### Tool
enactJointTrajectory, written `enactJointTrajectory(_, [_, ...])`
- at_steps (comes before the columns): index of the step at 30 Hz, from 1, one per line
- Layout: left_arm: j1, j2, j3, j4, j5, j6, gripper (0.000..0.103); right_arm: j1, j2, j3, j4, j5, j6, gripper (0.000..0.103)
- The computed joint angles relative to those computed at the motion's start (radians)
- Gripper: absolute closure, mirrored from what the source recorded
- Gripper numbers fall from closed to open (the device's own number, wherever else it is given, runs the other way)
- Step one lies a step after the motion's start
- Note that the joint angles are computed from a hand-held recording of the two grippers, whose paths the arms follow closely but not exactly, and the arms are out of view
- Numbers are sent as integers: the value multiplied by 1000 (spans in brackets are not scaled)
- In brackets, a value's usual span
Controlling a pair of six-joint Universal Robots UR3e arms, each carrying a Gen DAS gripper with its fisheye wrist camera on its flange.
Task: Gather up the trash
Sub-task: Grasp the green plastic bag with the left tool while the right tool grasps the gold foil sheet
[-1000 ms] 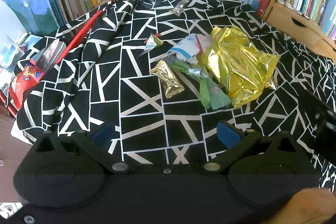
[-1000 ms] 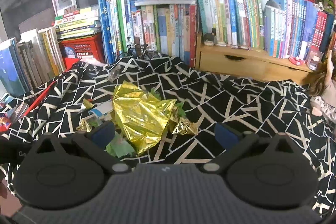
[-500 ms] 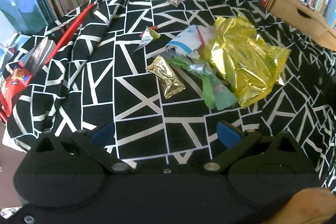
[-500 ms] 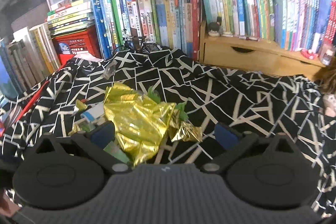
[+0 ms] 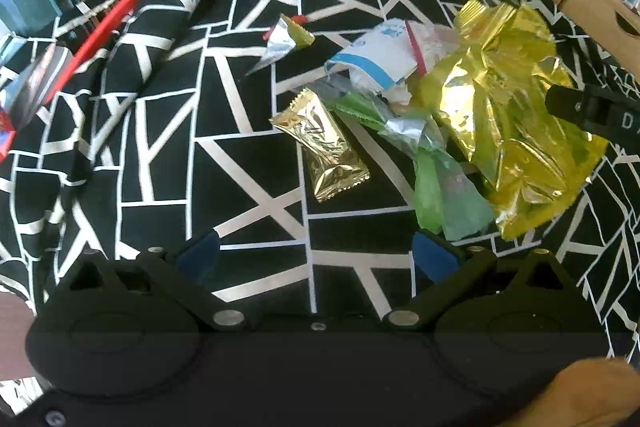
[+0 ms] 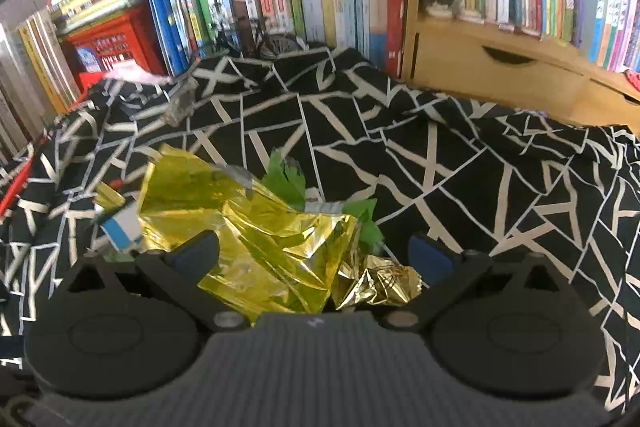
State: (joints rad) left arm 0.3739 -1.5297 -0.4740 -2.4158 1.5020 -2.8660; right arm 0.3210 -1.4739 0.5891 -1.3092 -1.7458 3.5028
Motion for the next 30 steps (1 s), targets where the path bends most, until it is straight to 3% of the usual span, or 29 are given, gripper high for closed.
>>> enactJointTrajectory(5, [-35,-21,-59,-14,10,-21,10,-50,-36,93,-46,91,-34,7])
enactJointTrajectory(9, [7,-6,-76,-44,-58,28,21,-96,-79,163,-78,171,-57,14])
enactJointTrajectory(12, [34,31,-91,-19,-101,70,23,-117,-93,172,-83,204,-77,34])
enactJointTrajectory(13, [45,36,-79,-22,-117,81,27,-117,-88,155,-74,201,-85,50])
enactJointTrajectory(15, [80,13,-3,-74,-162,100,33,-129,-88,128,-55,218,-107,57])
enactJointTrajectory(19, [111,-114,267,-219,-251,60,60,-171,-123,107,-29,278,-161,63])
enactJointTrajectory(21, [109,-168,373,-249,-268,39,61,-189,-141,83,-9,284,-183,65])
enactJointTrajectory(24, [76,-146,295,-144,-277,4,61,-246,-180,59,35,315,-204,68])
enactJointTrajectory(30, [-71,-110,27,132,-181,-187,60,-360,-271,55,109,343,-241,69])
